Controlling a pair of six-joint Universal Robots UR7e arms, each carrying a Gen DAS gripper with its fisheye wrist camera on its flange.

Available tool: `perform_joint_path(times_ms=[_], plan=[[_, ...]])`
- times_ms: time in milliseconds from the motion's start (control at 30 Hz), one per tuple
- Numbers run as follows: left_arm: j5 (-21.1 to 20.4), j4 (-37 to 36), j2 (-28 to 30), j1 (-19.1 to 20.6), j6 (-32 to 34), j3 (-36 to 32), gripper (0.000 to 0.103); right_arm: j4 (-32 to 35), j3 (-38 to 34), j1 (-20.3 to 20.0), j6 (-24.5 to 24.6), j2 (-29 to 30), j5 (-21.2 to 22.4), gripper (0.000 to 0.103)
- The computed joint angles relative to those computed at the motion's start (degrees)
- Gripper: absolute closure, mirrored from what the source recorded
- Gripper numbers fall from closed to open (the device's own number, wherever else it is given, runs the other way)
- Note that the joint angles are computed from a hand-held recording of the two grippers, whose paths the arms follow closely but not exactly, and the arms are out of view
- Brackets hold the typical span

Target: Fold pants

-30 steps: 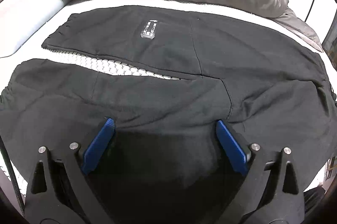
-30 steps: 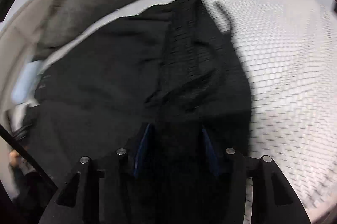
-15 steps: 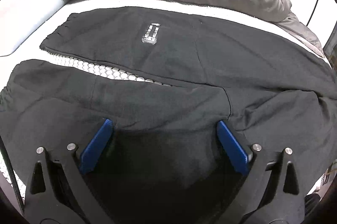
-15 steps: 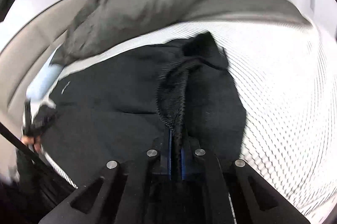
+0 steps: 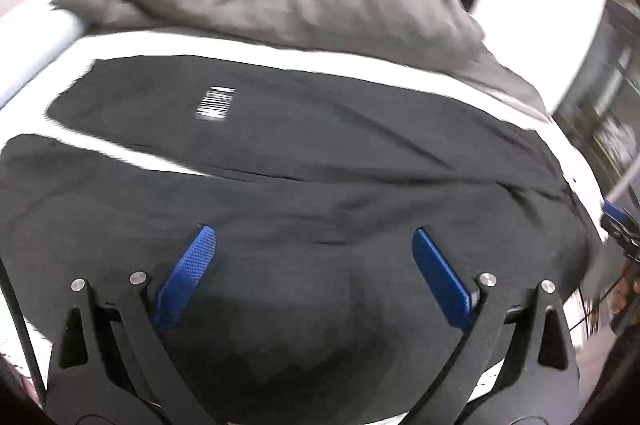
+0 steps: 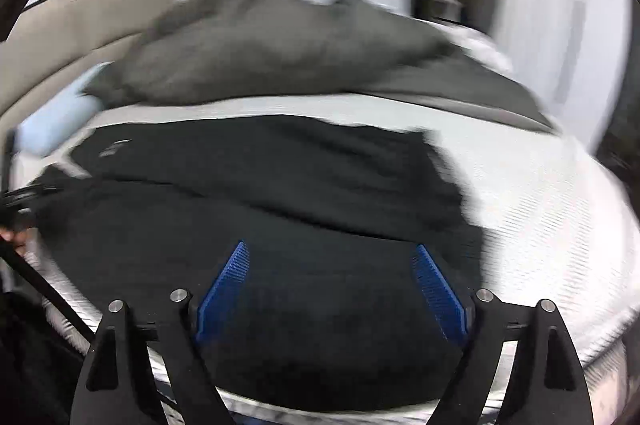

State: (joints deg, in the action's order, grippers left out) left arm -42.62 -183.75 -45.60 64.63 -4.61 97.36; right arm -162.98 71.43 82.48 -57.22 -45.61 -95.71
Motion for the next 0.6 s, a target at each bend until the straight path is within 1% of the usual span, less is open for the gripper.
perform_joint_path(times_ms=[67, 100, 133, 167, 233, 267, 300, 367, 400, 467, 500, 567, 600], plan=[[-2.7, 2.7, 2.2, 0.3, 0.4, -2.3, 0.005, 4.9, -0.4, 1.2, 1.0, 1.9, 1.2, 0.014], [-4.9, 4.7, 2.9, 0.9, -0.3, -3.5, 0.005, 6.3, -0.8, 1.7, 0.9, 3.1, 1.4, 0.014], [-6.1, 6.8, 3.8, 1.4, -1.1, -4.8, 0.005, 7.0, -1.7, 2.2, 0.2, 4.9, 0.9, 0.014], [-4.9, 8.1, 4.5, 1.5, -1.1, -5.5, 0.005, 7.1, -2.7, 2.9, -0.3, 6.9, -0.1, 0.014], [0.3, 9.1, 5.1, 1.4, 0.8, -5.9, 0.005, 10.0, -6.7, 3.5, 0.1, 10.4, -1.9, 0.014], [2.4, 8.7, 4.3, 1.3, 0.5, -4.8, 0.005, 11.7, -8.7, 3.6, 0.6, 11.9, -3.5, 0.014], [3.1, 7.7, 3.0, 1.5, -0.2, -3.1, 0.005, 11.3, -9.2, 3.5, 1.2, 12.4, -4.7, 0.015], [4.8, 6.7, 0.1, 2.1, -1.6, 0.2, 0.005, 7.5, -8.6, 2.7, 0.3, 12.3, -5.5, 0.015], [7.0, 6.5, -1.6, 2.3, -2.6, 2.3, 0.005, 6.1, -9.1, 2.3, -0.7, 12.3, -6.0, 0.014], [9.5, 3.9, -5.3, 3.1, -2.3, 6.4, 0.005, 0.0, -7.3, 1.0, -3.4, 10.9, -7.7, 0.014], [12.6, 3.9, -7.6, 3.4, -4.4, 8.5, 0.005, -2.0, -7.0, 0.4, -4.2, 10.4, -8.3, 0.014], [16.7, 3.4, -10.8, 4.1, -8.1, 11.5, 0.005, -7.0, -6.7, -1.2, -4.8, 9.2, -10.0, 0.014], [19.4, 1.5, -11.9, 4.3, -9.5, 13.0, 0.005, -8.9, -6.6, -2.1, -3.8, 8.5, -10.7, 0.014]])
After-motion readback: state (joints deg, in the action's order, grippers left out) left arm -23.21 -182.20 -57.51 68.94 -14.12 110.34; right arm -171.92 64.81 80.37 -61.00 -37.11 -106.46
